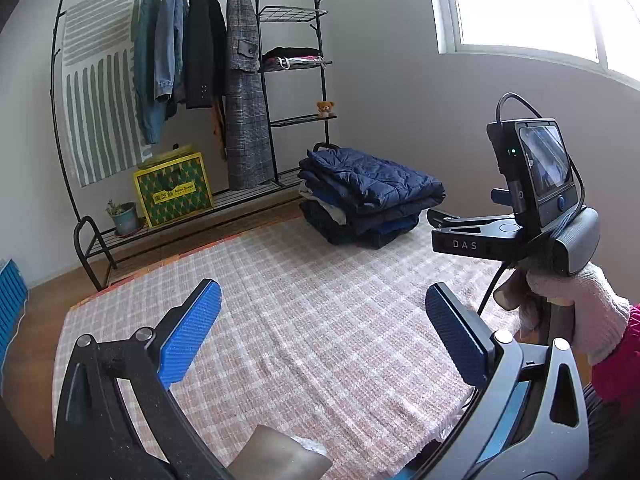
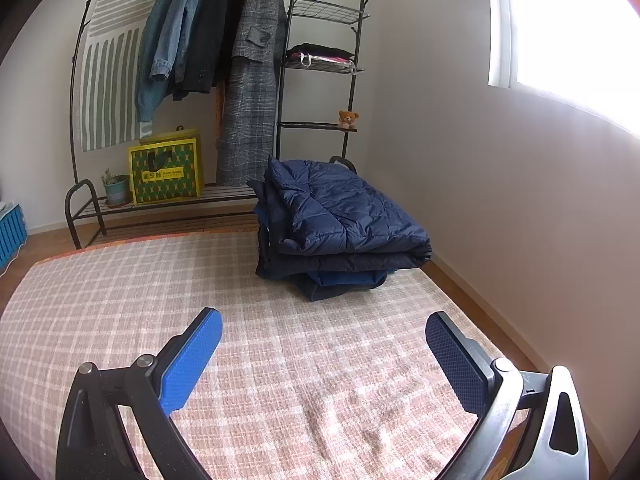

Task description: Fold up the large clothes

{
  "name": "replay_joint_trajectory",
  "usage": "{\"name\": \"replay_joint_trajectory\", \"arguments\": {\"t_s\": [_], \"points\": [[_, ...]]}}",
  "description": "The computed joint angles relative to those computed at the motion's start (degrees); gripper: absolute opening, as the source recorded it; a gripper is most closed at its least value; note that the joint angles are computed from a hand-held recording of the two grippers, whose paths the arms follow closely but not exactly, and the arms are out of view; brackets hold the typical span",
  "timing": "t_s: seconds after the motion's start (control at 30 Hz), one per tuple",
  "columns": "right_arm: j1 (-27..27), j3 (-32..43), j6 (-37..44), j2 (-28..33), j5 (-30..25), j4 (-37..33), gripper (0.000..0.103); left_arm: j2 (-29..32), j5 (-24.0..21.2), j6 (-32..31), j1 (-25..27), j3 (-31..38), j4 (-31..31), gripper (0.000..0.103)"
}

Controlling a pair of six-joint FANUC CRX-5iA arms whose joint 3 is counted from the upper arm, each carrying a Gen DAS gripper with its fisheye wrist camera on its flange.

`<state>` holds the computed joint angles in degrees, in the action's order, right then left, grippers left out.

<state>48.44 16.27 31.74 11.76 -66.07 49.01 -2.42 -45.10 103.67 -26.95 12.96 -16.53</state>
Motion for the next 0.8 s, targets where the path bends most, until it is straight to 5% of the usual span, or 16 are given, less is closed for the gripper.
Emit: {"name": "replay_joint_trajectory", "arguments": {"t_s": [0.8], "points": [[-0.2,-0.5,-1.6,-0.4,0.1,-0.3,0.103,-0.3,0.2,-0.3,0.4,-0.4,0.8,0.103]]}}
